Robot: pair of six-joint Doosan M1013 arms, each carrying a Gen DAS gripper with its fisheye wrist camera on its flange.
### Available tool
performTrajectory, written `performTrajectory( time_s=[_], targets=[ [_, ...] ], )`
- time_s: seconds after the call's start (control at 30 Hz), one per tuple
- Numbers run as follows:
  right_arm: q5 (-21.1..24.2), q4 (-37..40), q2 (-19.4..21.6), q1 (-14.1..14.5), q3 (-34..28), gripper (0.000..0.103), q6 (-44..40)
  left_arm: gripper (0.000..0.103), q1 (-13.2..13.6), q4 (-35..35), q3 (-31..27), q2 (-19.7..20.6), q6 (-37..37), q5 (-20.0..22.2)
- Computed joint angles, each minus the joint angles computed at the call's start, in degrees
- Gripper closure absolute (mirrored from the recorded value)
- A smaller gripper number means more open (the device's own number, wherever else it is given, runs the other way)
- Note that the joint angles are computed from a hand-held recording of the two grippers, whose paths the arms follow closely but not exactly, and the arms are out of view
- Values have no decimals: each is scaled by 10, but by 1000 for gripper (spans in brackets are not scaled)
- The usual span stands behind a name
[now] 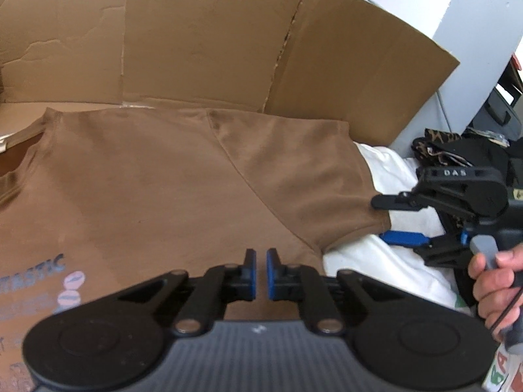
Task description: Fold clothes
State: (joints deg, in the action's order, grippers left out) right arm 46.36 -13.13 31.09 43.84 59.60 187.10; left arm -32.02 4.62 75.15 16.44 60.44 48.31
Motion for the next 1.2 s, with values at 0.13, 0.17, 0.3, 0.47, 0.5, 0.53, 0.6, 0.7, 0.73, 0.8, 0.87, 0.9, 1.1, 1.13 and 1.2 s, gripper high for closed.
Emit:
performTrajectory(
  time_s=[0.13,0.17,0.3,0.47,0.5,0.53,0.6,0.7,0.73,0.8,0.87,0.9,1.1,1.13,1.2],
  targets=[
    [9,3,5,-1,-8,67,14,96,-1,-4,-2,2,5,0],
    [12,5,6,-2,-10,71,13,96,-1,-5,-3,2,7,0],
    [11,9,5,-3,-8,87,13,96,-1,-12,-7,5,17,0],
    [9,-12,3,1,-9,96,2,97,-3,-28,-11,9,48,0],
    [9,-17,3,1,-11,96,-4,98,-3,-32,-11,10,52,0],
    [9,-22,4,2,-13,96,-10,98,-4,-36,-12,10,56,-1],
    [8,-30,4,2,-18,97,-24,98,-4,-43,-13,12,62,-2],
    [1,-44,4,3,-25,97,-39,98,-6,-47,-15,13,68,-2],
    [-1,-49,4,3,-27,97,-43,98,-6,-48,-16,15,70,0],
    [-5,-58,4,4,-33,98,-53,99,-7,-53,-17,17,72,2],
    [-8,-65,5,5,-41,98,-63,99,-7,-55,-18,18,71,3],
    [-13,-65,6,5,-43,98,-68,99,-7,-57,-18,19,71,4],
    [-28,-51,14,7,-64,98,-105,99,-5,-82,-14,21,88,-6],
    [-35,-48,15,8,-65,98,-117,99,-5,-81,-14,23,89,-4],
    [-39,-40,17,9,-71,98,-145,99,-2,-92,-14,26,82,-5]
  ],
)
